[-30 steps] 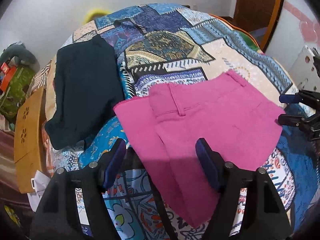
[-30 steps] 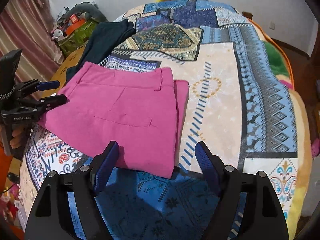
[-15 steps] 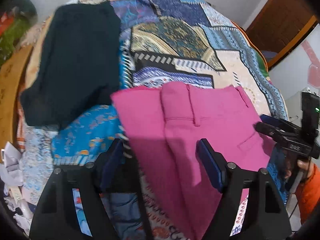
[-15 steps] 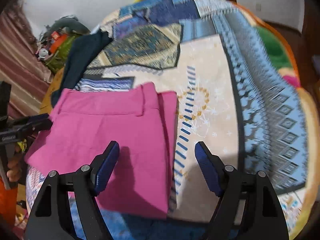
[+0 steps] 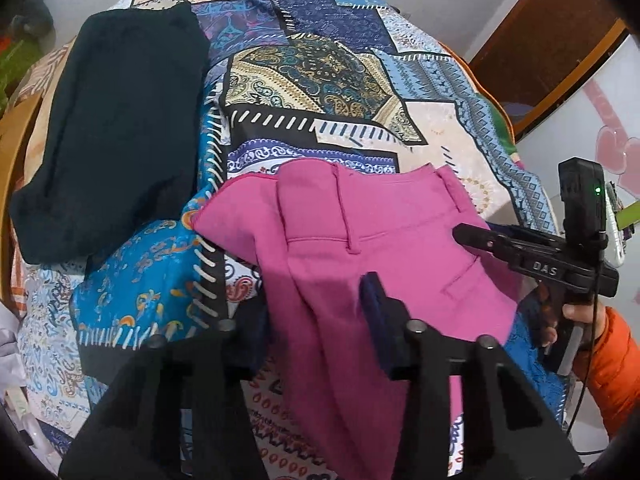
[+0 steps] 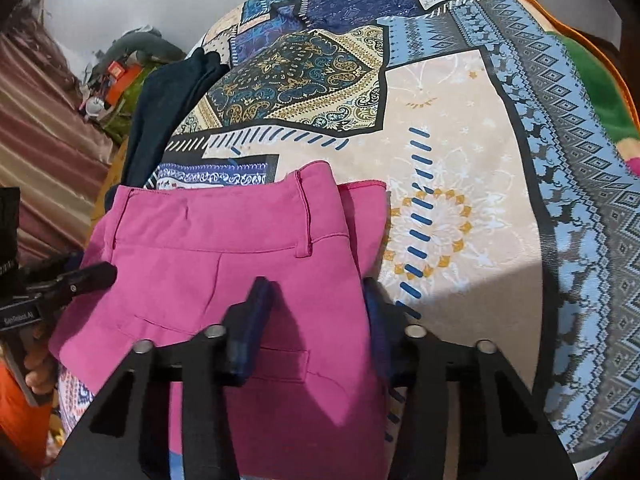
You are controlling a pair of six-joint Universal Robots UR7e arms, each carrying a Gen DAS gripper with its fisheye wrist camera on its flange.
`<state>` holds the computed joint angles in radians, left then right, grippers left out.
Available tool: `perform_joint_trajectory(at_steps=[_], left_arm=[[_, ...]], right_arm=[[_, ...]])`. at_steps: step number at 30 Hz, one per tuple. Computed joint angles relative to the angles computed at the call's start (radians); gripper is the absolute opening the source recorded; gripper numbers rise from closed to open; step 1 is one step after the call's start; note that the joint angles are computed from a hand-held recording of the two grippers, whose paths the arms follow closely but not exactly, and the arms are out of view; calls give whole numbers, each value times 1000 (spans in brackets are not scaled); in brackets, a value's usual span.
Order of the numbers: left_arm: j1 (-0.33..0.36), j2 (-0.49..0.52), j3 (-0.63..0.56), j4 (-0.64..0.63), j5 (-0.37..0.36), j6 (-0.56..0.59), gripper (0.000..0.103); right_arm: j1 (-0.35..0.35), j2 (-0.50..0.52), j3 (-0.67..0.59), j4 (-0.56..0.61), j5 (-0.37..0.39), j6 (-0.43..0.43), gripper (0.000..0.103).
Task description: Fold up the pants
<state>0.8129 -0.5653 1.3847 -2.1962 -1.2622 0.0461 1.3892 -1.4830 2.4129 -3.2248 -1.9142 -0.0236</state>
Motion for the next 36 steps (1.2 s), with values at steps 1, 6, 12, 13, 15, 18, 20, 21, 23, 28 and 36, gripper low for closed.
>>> perform_joint_trajectory(at_steps=[1,6,12,13,15,18,20,21,23,28,36], left_arm=[[-1,0,-1,-2,-1,-3,35],[-13,-16,23,-56,10,2,24],[-39,-51,61,-146,65,49,19],[-40,-59,63,-162,73,60,19],[-42,-71,61,-188,88,74,19],[-39,-85,41,-214,100,90,19],[-35,-91,22,-237,112,107,19],[-33,-94,12,-254,123,121,19],[-31,-96,-6,-276,140,145,19],[-10,-77,-87,-318,184,196,19],[62,6,-282,-277,215,187,17]], right_arm=[[2,-1,2,-5,-3,1,30],[10,-20,25,-59,5,-15,12],[92,-29,12,-107,-31,-34,11],[107,-28,4,-109,-37,-36,11],[145,-28,-18,-109,-47,-39,11],[208,-6,-64,-116,-83,-60,11],[247,20,-99,-122,-110,-78,11],[266,36,-120,-126,-123,-87,11],[300,72,-167,-130,-145,-106,11],[357,173,-284,-146,-179,-145,11],[375,341,-454,-178,-176,-176,11]])
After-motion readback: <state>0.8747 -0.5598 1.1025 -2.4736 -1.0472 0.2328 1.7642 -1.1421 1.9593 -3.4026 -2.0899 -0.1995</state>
